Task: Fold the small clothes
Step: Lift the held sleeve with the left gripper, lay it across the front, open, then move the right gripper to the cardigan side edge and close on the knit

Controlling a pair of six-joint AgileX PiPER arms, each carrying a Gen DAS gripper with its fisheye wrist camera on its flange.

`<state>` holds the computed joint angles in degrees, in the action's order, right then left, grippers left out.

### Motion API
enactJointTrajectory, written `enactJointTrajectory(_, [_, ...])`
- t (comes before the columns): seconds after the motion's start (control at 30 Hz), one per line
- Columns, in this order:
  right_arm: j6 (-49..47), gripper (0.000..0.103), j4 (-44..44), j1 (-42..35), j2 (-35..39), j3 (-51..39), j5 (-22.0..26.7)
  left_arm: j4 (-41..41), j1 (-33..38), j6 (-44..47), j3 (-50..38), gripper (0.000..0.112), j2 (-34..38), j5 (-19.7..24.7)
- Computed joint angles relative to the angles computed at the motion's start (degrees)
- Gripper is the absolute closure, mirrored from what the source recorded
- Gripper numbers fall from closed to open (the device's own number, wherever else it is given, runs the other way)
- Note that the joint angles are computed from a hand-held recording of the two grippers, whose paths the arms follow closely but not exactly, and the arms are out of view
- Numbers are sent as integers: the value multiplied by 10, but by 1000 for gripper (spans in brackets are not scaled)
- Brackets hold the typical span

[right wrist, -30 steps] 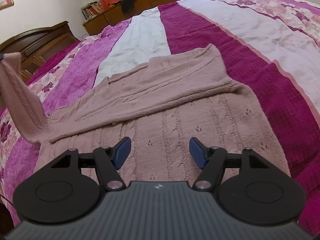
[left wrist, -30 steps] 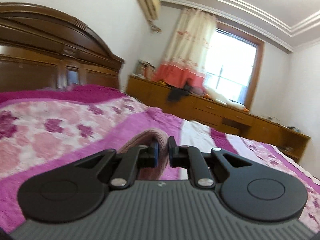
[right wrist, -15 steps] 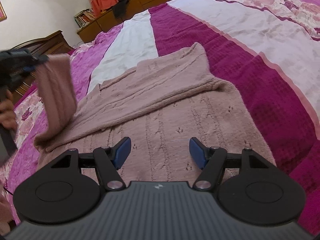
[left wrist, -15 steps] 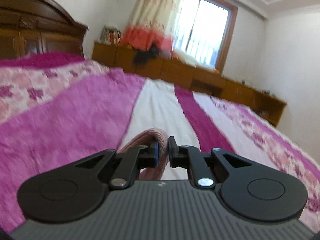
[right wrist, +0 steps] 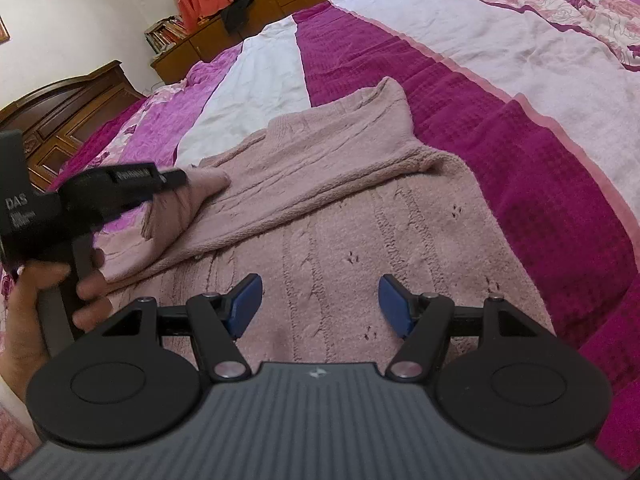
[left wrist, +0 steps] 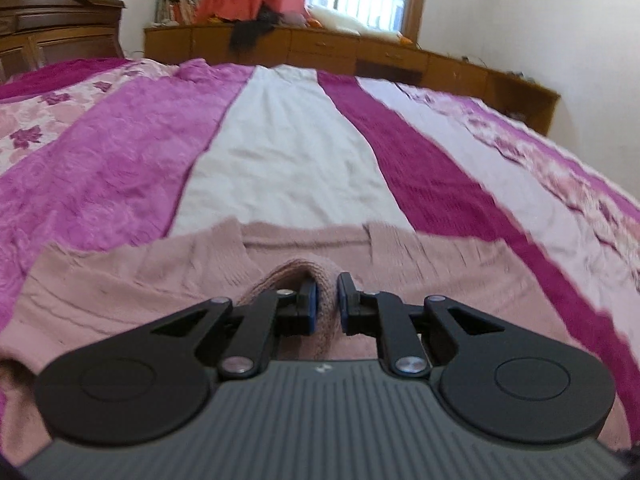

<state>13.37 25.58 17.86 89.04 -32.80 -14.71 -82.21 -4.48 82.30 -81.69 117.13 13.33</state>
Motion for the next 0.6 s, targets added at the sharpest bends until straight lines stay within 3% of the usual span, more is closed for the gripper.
enactJointTrajectory(0.17, [14, 32, -14, -3, 1, 1, 0, 174, -2, -170, -15, 96, 11, 40])
enactJointTrajectory(0.23, [11, 32, -12, -3, 0, 0, 2, 197, 1, -196, -15, 87, 12, 51])
enactJointTrajectory(0.27, [11, 32, -11, -3, 0, 0, 2, 208, 3, -210, -12, 76, 10, 54])
enactJointTrajectory(0.3, [12, 32, -12, -3, 0, 0, 1, 212, 6, -217, -8, 67, 8, 57])
enactJointTrajectory(0.33, [13, 32, -13, -3, -1, 1, 1, 210, 8, -217, -3, 65, 5, 59])
enactJointTrajectory(0.6, [-24, 32, 20, 1, -2, -2, 5, 168, 46, -159, 56, 64, -40, 89])
